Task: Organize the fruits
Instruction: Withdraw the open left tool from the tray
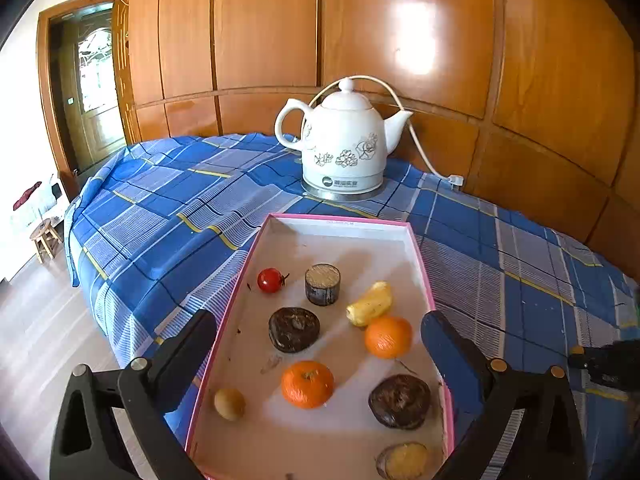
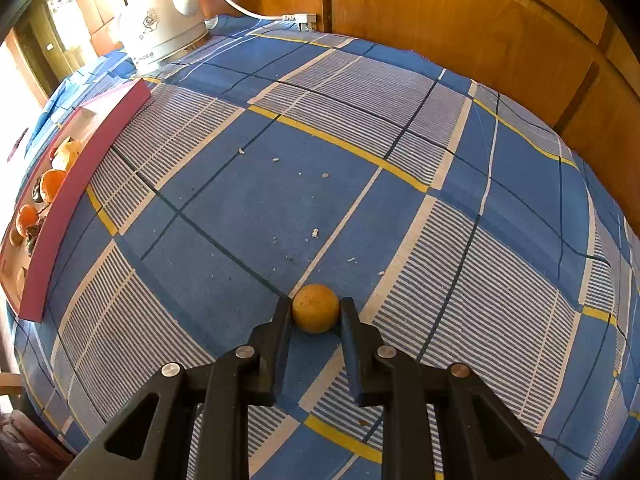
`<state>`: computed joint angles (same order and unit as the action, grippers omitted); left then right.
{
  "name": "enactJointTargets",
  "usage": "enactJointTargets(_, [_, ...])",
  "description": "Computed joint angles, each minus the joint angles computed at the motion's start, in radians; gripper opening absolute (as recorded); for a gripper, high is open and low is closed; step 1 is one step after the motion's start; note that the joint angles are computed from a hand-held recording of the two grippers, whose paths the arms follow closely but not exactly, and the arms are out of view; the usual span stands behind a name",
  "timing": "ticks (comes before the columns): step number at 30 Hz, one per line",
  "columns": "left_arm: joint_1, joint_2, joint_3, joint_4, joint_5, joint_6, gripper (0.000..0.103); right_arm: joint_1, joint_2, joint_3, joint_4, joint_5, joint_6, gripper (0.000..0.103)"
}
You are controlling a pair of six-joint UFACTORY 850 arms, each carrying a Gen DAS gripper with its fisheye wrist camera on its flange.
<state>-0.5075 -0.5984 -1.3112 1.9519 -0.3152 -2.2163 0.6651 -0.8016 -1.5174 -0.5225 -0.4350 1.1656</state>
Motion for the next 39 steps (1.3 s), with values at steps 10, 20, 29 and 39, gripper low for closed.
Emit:
enactJointTargets(10, [-0.021, 0.031, 0.053, -0.028, -0.029, 0.013, 0.103, 0.005, 0.000, 0.000, -0.032, -0.009, 0.018, 0.024])
enactJointTargets(20, [-0.023, 0.030, 0.056, -0.066, -0.050, 0.025, 0.103, 0.006, 0.004, 0.006, -0.047, -0.004, 0.029, 0.024])
enactJointTargets(29, [-0.017, 0.024, 0.058, -0.122, -0.066, 0.063, 0.103, 0.009, 0.005, 0.011, -0.077, -0.002, 0.050, 0.024])
enactJointTargets(39, [0.011, 0.039, 0.089, -0.066, -0.064, -0.011, 0.103, 0.023, -0.026, -0.058, -0.044, -0.112, 0.015, 0.023])
